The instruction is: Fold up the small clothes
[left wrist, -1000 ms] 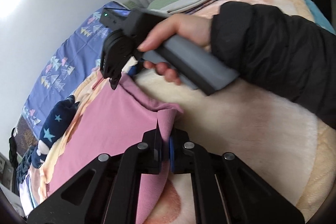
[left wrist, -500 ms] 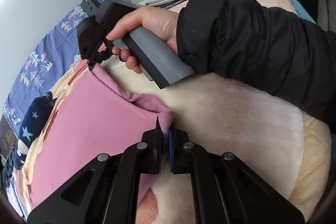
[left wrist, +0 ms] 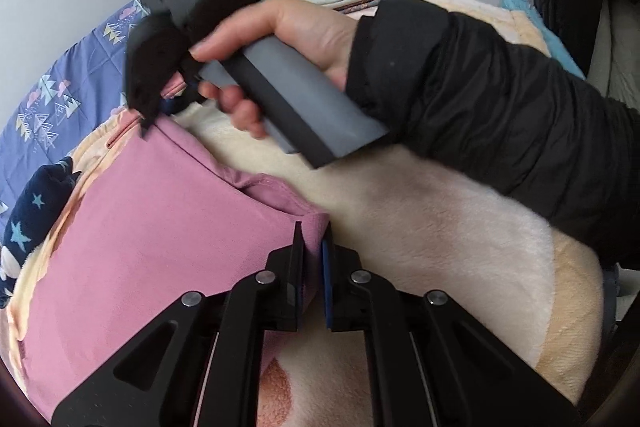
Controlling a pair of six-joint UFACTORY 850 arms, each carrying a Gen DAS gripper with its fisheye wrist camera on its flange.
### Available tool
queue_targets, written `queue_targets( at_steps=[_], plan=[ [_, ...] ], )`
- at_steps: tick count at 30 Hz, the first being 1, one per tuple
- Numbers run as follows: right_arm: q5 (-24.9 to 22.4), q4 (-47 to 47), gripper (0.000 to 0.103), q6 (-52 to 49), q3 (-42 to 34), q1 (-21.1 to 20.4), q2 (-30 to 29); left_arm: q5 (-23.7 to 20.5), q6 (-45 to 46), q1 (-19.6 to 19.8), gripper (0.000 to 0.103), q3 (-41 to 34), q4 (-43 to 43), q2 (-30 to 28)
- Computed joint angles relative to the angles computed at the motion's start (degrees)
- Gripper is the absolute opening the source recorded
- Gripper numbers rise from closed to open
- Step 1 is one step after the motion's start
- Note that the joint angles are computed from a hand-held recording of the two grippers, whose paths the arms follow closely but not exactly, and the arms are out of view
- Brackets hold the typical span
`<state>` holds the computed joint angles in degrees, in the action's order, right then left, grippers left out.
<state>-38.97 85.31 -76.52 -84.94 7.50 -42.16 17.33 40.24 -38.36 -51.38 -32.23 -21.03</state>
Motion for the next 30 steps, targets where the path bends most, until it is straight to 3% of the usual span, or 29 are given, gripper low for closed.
queue_targets(
  at_steps=[1, 4, 6, 9, 12, 14, 18, 20, 22, 24, 27, 30],
  plan=[
    [0.68, 1.25, 0.007, -2.24, 0.41, 0.1, 0.32, -0.35, -1.7, 0.13, 0.005, 0.0, 1.93, -0.03],
    [8.88, -3.07, 0.006, 0.41, -1.28, 1.5, -1.66, -2.62, 0.08, 0.2, 0.009, -1.27, 1.26, -1.23],
    [7.38, -4.53, 0.008, 2.9, -2.67, 1.12, -3.11, -3.46, -1.28, 0.49, 0.01, -1.73, 2.57, -1.62],
    [6.05, 1.24, 0.018, -2.04, -0.65, 0.23, -1.89, -3.7, -8.64, 1.16, 0.014, -1.2, 9.0, -1.28],
    [9.2, 11.21, 0.028, -9.61, 3.9, -0.07, 1.24, -1.47, -3.7, 0.38, 0.021, 0.15, 3.1, -0.12],
    [11.23, 21.2, 0.036, -17.24, 7.49, -0.65, 3.96, 1.06, -2.48, -0.18, 0.04, 2.4, 0.82, 2.18],
    [6.83, 25.87, 0.037, -18.7, 13.79, -3.23, 8.47, 4.82, -15.92, 2.04, 0.046, 10.95, 8.27, 11.53],
    [7.38, 27.46, 0.037, -23.35, 17.69, -2.97, 12.06, 6.18, -21.06, 4.73, 0.057, 16.01, 8.83, 16.9],
    [8.86, 30.97, 0.037, -31.51, 21.92, -1.28, 16.41, 6.68, -22.83, 7.77, 0.059, 20.12, 5.8, 21.24],
    [9.71, 31.57, 0.037, -38.0, 25.53, 1.95, 20.86, 7.01, -20.99, 12.17, 0.059, 25.09, -3.2, 26.38],
    [13.71, 36.24, 0.04, -52.14, 30.13, 9.92, 26.47, 7.02, -23.08, 19.59, 0.058, 32.55, -10.26, 34.66],
    [15.64, 41.82, 0.045, -69.26, 33.25, 19.44, 29.16, 5.83, -25.99, 27.25, 0.045, 40.13, -13.23, 44.75]
  ],
)
